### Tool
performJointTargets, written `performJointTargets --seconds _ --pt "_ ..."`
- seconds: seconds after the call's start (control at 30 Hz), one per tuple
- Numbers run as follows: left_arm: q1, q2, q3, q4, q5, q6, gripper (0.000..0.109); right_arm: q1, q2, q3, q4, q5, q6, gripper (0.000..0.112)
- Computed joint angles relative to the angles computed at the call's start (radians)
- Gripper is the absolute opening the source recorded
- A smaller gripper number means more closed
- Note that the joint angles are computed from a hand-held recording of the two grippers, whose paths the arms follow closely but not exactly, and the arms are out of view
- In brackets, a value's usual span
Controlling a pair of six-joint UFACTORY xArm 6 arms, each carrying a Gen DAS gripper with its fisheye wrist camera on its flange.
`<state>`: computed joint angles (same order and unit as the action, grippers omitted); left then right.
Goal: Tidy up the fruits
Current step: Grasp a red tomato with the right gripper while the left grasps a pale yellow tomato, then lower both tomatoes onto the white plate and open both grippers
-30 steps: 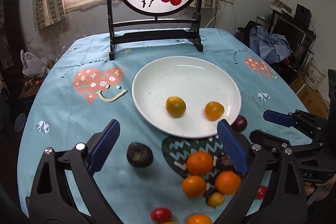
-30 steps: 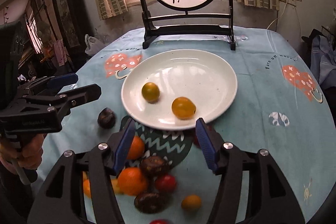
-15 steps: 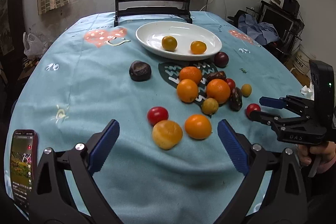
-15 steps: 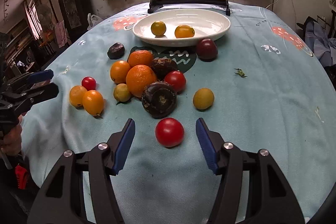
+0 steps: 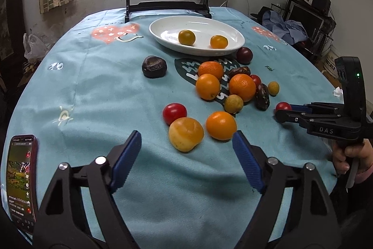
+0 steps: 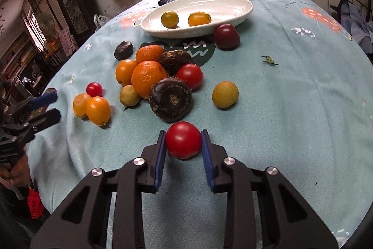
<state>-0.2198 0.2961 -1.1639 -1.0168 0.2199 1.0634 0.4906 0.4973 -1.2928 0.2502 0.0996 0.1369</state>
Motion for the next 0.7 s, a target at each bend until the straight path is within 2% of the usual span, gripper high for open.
performJointTargets --seconds 0.17,0.47,0.53,0.6,0.7 --pt "0.006 0.048 -0.036 0.102 0.015 -0.084 0.058 0.008 -0.004 0.003 0.125 -0.007 -0.093 0.03" --pt "0.01 0.107 -0.078 0.229 0.021 -0.177 0.056 0.015 -0.005 0.001 0.21 -0.009 -0.159 0.03" --pt "0.012 0.118 -0.089 0.248 0.031 -0.193 0.052 0.015 -0.005 0.001 0.212 -0.009 -0.161 0.03" --pt "0.015 0.126 -0.101 0.255 0.056 -0.195 0.041 0.014 -0.005 0.002 0.207 -0.009 -0.157 0.03" --pt "0.015 0.128 -0.104 0.254 0.06 -0.194 0.04 0.014 -0.005 0.002 0.207 -0.01 -0.157 0.03"
